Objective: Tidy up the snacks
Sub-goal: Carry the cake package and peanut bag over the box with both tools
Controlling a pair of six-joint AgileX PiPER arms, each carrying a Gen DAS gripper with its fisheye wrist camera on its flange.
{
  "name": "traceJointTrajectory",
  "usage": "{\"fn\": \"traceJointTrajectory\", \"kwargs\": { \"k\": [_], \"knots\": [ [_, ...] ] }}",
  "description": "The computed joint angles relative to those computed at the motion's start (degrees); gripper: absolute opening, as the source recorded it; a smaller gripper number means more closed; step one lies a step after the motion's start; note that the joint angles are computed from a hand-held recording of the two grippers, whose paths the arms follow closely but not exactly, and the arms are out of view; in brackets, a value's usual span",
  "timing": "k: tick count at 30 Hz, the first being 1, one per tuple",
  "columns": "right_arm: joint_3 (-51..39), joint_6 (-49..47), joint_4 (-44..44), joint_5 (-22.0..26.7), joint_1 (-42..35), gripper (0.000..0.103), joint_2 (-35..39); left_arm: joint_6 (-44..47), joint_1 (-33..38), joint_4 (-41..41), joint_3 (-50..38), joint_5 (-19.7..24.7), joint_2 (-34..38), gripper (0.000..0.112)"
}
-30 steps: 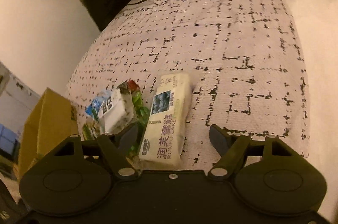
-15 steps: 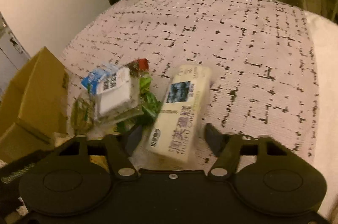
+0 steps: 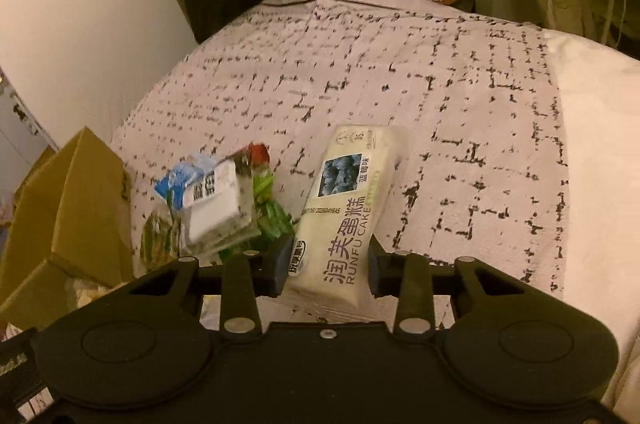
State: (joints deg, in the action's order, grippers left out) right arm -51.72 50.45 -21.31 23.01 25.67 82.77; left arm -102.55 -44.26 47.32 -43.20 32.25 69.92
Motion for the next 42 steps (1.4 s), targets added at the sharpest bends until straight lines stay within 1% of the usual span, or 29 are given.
{"fn": "traceJointTrajectory", "kwargs": {
  "k": [2, 4, 6, 8, 10, 12, 15, 19, 24, 33, 36, 39, 42],
  "knots": [
    [0.4, 2.2, -1.9, 0.1, 0.6, 0.036, -1.1, -0.7, -1.0, 1.2, -0.5, 2.2, -1.4, 0.015],
    [0.5, 3.2, -2.6, 0.2, 0.9, 0.036, -1.7, 0.4, -1.4, 0.8, -1.6, 4.3, -2.3, 0.014],
    [0.4, 3.8, -3.3, 0.3, 1.0, 0.036, -2.3, 1.5, -0.9, -0.1, -2.3, 4.8, -2.8, 0.013],
    [0.5, 7.0, -7.0, 0.8, 2.0, 0.036, -3.5, 1.6, -0.9, -0.1, -2.5, 5.2, -3.4, 0.013],
    [0.8, 7.2, -7.2, 0.4, 2.5, 0.036, -4.9, 1.2, -1.3, 0.6, -2.5, 6.0, -4.4, 0.013],
    [0.4, 7.9, -8.1, 1.2, 3.7, 0.036, -6.0, 0.8, -2.4, 1.5, -2.7, 7.3, -5.3, 0.013],
    [-0.3, 8.8, -8.0, 1.2, 4.7, 0.036, -7.4, 0.5, -3.3, 2.6, -3.1, 9.3, -6.6, 0.013],
    [-1.7, 11.1, -10.1, 1.0, 6.8, 0.036, -7.8, 1.7, -3.0, 3.2, -4.6, 11.0, -8.0, 0.013],
    [-4.7, 12.8, -11.3, 1.4, 9.6, 0.036, -6.3, 2.6, -2.2, 4.3, -5.7, 13.0, -9.9, 0.013],
    [-10.1, 15.4, -12.7, 0.9, 14.7, 0.036, -3.0, 12.3, 7.0, 0.1, -7.5, 13.1, -13.9, 0.013],
    [-11.9, 16.4, -13.3, 0.6, 16.6, 0.036, -1.4, 17.5, 12.0, -3.1, -7.7, 11.0, -15.1, 0.013],
    [-13.8, 17.4, -14.1, 1.1, 18.5, 0.036, 0.3, 21.3, 15.6, -4.6, -7.2, 9.5, -16.5, 0.013],
    [-16.0, 17.2, -13.7, 1.4, 20.2, 0.036, 2.3, 28.6, 21.6, -10.5, -6.7, 6.3, -17.7, 0.013]
  ]
}}
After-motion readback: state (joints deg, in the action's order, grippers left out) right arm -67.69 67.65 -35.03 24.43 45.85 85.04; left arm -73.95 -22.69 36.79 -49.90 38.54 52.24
